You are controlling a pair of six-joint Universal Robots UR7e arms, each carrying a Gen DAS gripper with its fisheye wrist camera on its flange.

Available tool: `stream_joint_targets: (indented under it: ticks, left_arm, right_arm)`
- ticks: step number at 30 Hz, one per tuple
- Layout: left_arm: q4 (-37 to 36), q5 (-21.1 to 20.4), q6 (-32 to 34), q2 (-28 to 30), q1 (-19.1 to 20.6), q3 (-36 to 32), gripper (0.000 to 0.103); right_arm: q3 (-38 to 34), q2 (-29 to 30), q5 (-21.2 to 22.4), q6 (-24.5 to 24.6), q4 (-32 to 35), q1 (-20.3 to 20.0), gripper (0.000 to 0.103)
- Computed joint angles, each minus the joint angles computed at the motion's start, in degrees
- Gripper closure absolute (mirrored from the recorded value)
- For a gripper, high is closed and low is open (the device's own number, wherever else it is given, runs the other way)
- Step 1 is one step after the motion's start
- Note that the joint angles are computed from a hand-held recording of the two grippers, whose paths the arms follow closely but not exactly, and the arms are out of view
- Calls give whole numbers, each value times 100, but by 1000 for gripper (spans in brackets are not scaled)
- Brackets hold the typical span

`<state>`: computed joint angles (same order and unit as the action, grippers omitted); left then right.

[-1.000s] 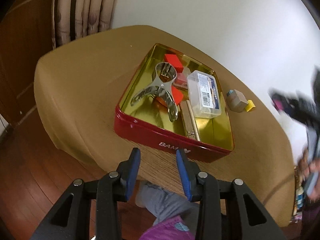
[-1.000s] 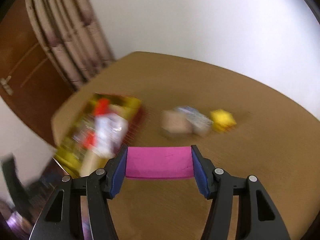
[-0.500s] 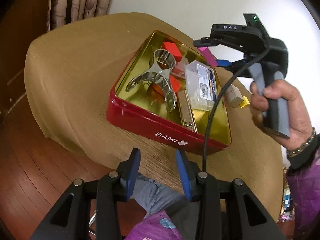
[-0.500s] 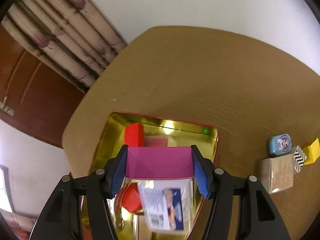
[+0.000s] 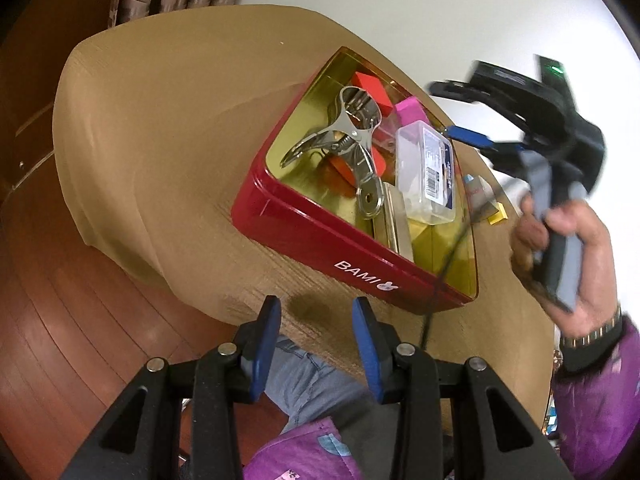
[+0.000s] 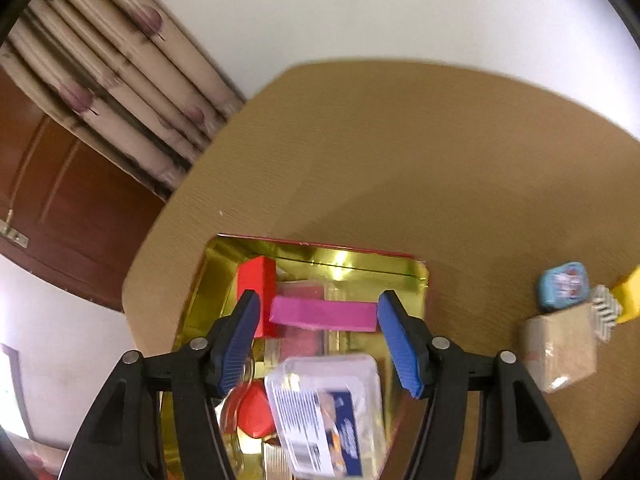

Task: Organize rigid objects
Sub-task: 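Grasp the beige paper box with the right gripper and lift it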

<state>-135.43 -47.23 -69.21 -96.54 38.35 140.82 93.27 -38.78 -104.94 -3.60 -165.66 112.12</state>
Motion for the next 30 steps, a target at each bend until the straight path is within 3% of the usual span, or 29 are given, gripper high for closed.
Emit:
stream_joint_targets:
  ticks: [4,7,12,21,24,30]
  left_arm:
    - [146,-16,-69,-19,-52,-10,65]
    - [166,-46,-91,-11,-71,-8,65]
    - [211,-117,-46,120,-89,-58,65]
    - [234,-237,130,251,-22,-119,65]
    - [188,-345,166,241,42,-118,65]
    - [156,-400,236,278,78,-132,65]
  right_arm:
    - [905,-567,-167,-408,-948,-113,31]
    - [1338,-822,-739,-1213,-1511,-155,22]
    - [1331,-989,-1176,-1843,-1256,-313,22]
    - [874,-713,-1444,-2046,-745,-315,27]
    - [748,-623,-1471,-2009,-535,-306,39]
    - [611,-474,-1653,-2021,-288,-312,42]
